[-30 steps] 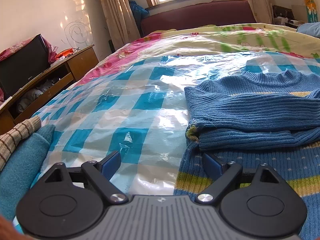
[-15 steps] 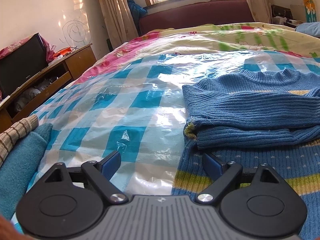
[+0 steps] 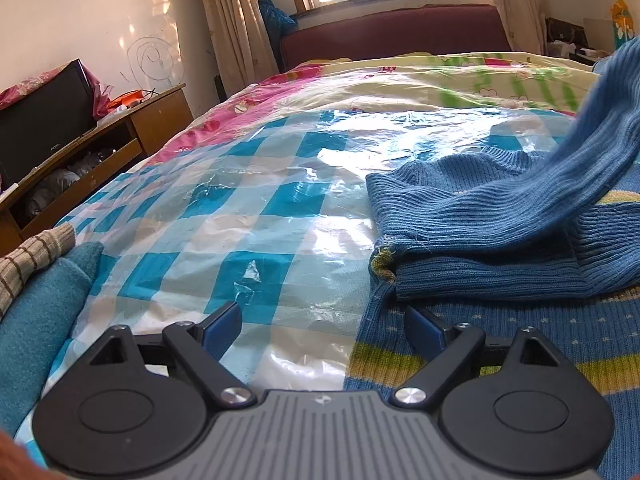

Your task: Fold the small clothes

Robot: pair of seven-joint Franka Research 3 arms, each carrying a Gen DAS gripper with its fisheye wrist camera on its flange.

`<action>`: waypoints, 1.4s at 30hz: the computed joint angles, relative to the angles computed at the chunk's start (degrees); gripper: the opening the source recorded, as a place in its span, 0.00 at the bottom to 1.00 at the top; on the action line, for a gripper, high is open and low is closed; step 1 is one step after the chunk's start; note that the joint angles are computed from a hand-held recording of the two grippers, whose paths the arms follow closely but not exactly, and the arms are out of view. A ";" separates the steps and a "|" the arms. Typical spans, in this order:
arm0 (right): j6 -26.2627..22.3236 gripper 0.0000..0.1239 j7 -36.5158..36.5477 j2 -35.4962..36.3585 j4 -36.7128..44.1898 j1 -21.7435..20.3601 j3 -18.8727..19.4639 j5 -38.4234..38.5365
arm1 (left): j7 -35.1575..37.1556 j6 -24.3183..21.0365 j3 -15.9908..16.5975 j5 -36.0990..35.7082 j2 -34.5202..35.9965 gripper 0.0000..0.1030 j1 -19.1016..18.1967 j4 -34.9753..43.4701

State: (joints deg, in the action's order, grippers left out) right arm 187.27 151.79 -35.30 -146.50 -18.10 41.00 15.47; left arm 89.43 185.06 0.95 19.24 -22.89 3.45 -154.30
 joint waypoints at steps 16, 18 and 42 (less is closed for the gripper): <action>-22.53 0.10 8.81 -2.92 -5.56 6.79 -7.19 -8.66 | -1.00 2.06 -1.36 1.26 -1.90 0.90 1.56 -0.84; -25.69 0.10 9.69 -4.78 -4.81 5.72 -6.35 -12.10 | -0.81 1.71 2.03 0.56 -2.78 0.90 -1.92 -0.50; -21.46 0.17 2.87 0.14 -5.03 14.45 -17.38 -24.99 | 0.57 -1.48 -3.54 0.72 2.49 0.92 -0.69 3.08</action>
